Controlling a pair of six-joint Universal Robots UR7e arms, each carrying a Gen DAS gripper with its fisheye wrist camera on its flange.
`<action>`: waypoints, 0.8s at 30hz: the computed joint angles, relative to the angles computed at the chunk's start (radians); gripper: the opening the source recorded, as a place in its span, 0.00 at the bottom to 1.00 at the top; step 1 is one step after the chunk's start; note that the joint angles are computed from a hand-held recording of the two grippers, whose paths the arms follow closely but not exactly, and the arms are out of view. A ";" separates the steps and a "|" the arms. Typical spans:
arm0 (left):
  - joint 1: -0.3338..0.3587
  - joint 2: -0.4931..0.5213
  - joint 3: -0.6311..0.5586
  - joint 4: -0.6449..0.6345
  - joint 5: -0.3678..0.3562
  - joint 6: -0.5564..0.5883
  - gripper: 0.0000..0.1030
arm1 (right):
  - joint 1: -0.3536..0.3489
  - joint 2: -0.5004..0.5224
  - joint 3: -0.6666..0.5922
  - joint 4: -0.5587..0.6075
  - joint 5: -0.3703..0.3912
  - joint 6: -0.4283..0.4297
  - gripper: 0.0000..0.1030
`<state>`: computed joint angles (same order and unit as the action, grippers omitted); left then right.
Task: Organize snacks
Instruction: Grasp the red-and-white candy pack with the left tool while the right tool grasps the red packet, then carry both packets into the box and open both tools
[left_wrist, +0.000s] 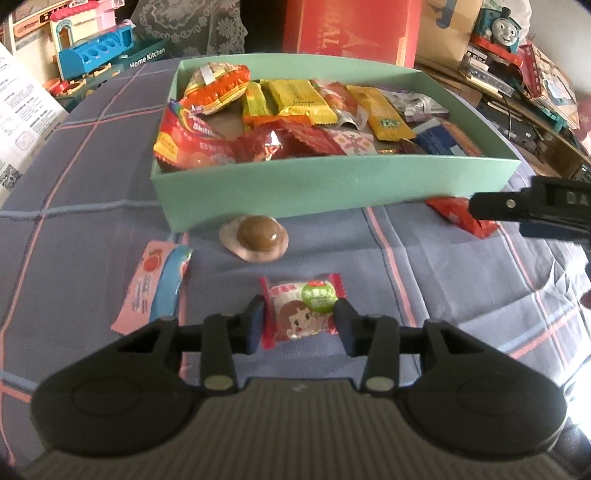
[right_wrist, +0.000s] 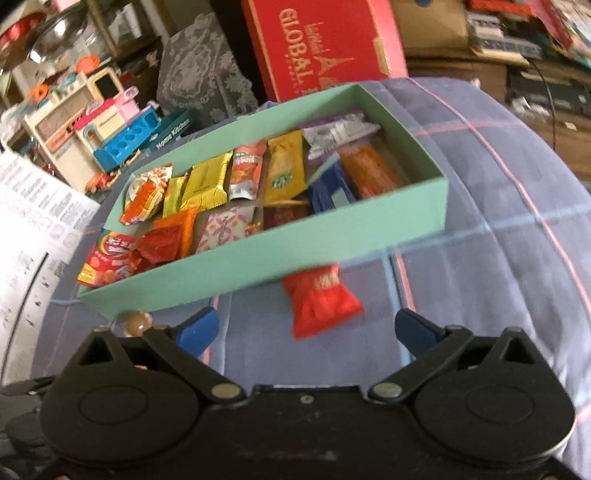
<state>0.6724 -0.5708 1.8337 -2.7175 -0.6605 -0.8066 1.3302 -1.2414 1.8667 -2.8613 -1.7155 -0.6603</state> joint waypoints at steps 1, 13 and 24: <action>0.002 0.001 -0.002 -0.004 0.000 0.005 0.41 | 0.006 0.015 -0.014 -0.001 -0.006 -0.023 0.96; 0.006 0.021 -0.023 -0.013 0.017 0.049 0.37 | 0.032 0.108 -0.057 -0.031 -0.085 -0.178 0.37; 0.002 -0.010 0.011 -0.071 -0.046 0.028 0.26 | 0.011 0.009 -0.024 0.121 -0.026 -0.066 0.35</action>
